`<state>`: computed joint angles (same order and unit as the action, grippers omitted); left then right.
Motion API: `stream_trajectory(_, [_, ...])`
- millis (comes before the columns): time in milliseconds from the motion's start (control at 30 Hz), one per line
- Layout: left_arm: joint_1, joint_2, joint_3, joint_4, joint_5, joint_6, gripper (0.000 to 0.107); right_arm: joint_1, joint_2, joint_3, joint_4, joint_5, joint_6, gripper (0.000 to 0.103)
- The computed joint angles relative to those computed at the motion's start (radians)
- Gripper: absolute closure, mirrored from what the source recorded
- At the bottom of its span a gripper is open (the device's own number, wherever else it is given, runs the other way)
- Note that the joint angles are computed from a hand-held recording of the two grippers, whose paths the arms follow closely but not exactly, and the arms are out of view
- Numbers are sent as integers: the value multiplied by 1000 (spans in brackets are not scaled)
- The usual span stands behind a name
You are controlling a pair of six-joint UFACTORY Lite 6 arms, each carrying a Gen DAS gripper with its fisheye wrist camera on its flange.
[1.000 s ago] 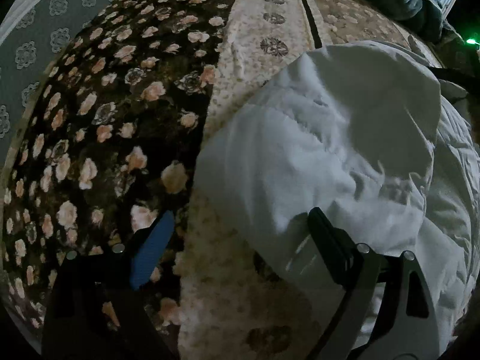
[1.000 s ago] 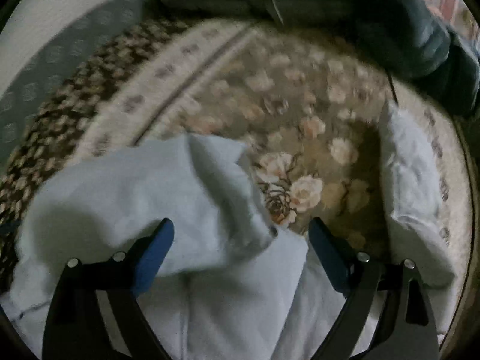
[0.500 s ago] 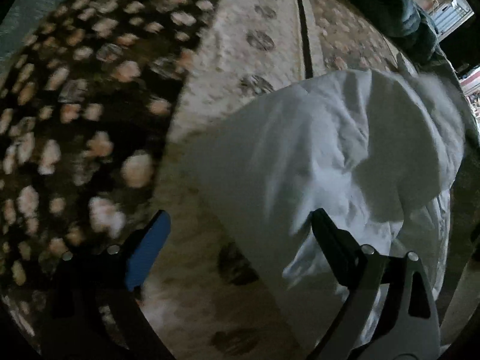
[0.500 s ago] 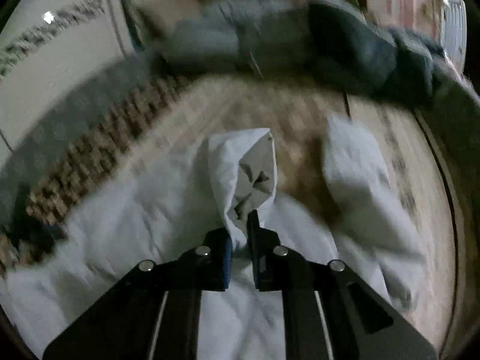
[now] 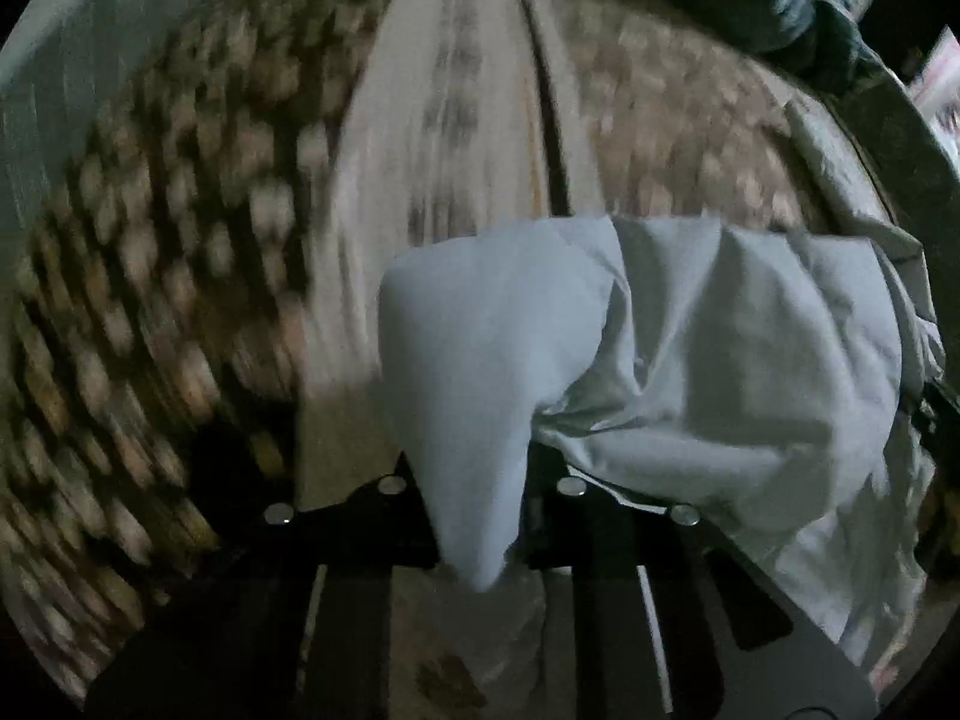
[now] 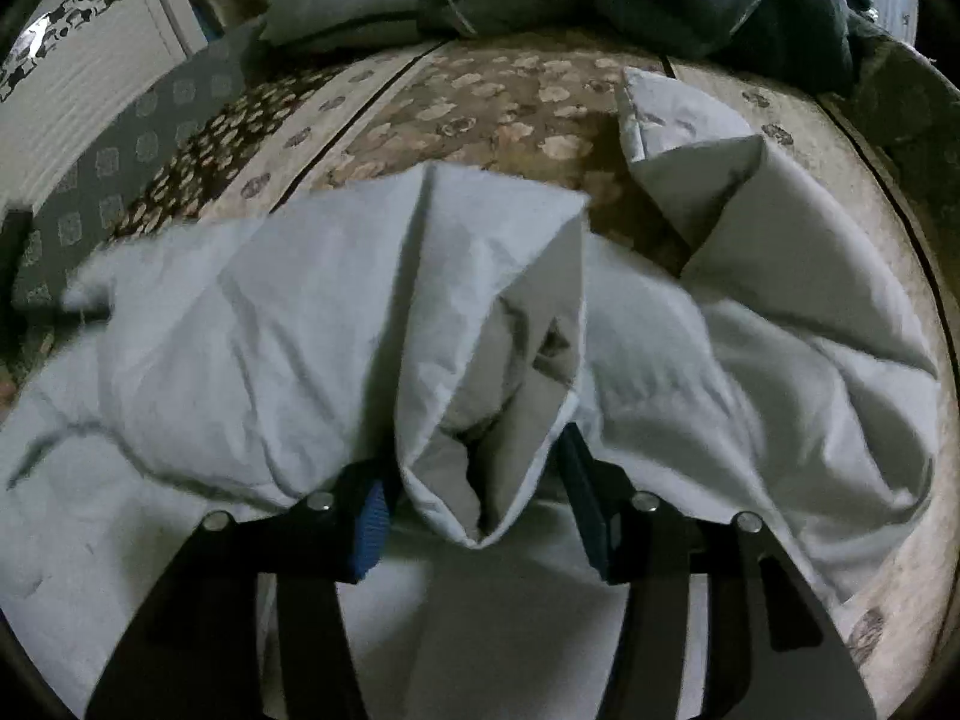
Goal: Fold large clothes
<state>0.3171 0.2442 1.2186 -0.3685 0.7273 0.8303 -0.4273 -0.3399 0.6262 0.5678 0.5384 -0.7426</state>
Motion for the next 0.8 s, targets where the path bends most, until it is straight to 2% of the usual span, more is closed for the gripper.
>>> stream_trajectory(67, [-32, -26, 71, 3, 10, 2, 94, 99, -19, -30, -90, -102, 135, 51])
stream_trajectory(133, [-24, -64, 87, -36, -37, 95, 93, 218, -1, -17, -165, -201, 269, 51])
stream_trajectory(200, [2, 31, 122, 7, -78, 83, 91, 288, 57, 15, -204, -247, 330, 51])
stream_trajectory(267, [56, 187, 162, 57, -87, 70, 84, 303, 130, 58, -208, -210, 347, 48])
stream_trajectory(300, [84, 255, 159, 82, -106, 81, 77, 289, 122, 48, -152, -189, 293, 46])
stream_trajectory(333, [117, 288, 130, 68, -142, 128, 63, 266, 89, 24, -82, -175, 202, 38])
stream_trajectory(367, [149, 282, 86, 11, -186, 202, 54, 248, 65, 7, -54, -161, 153, 31])
stream_trajectory(400, [195, 258, 53, -76, -209, 294, 39, 220, 32, -10, -56, -138, 127, 28])
stream_trajectory(433, [226, 251, 57, -129, -189, 343, 29, 194, 17, -15, -42, -119, 90, 27])
stream_trajectory(500, [278, 257, 118, -166, -89, 365, 21, 156, 3, -4, -12, -76, 36, 27])
stream_trajectory(567, [303, 206, 125, -151, -54, 361, 20, 135, -9, 20, 21, -57, 8, 27])
stream_trajectory(667, [293, 19, -13, -170, -69, 437, 14, 148, 35, 80, 67, -65, -4, 24])
stream_trajectory(733, [245, -101, -114, -167, -55, 463, 8, 204, 110, 144, 51, -85, 38, 24])
stream_trajectory(800, [106, -255, -275, -41, -123, 400, 7, 259, 191, 192, 50, -116, 53, 24])
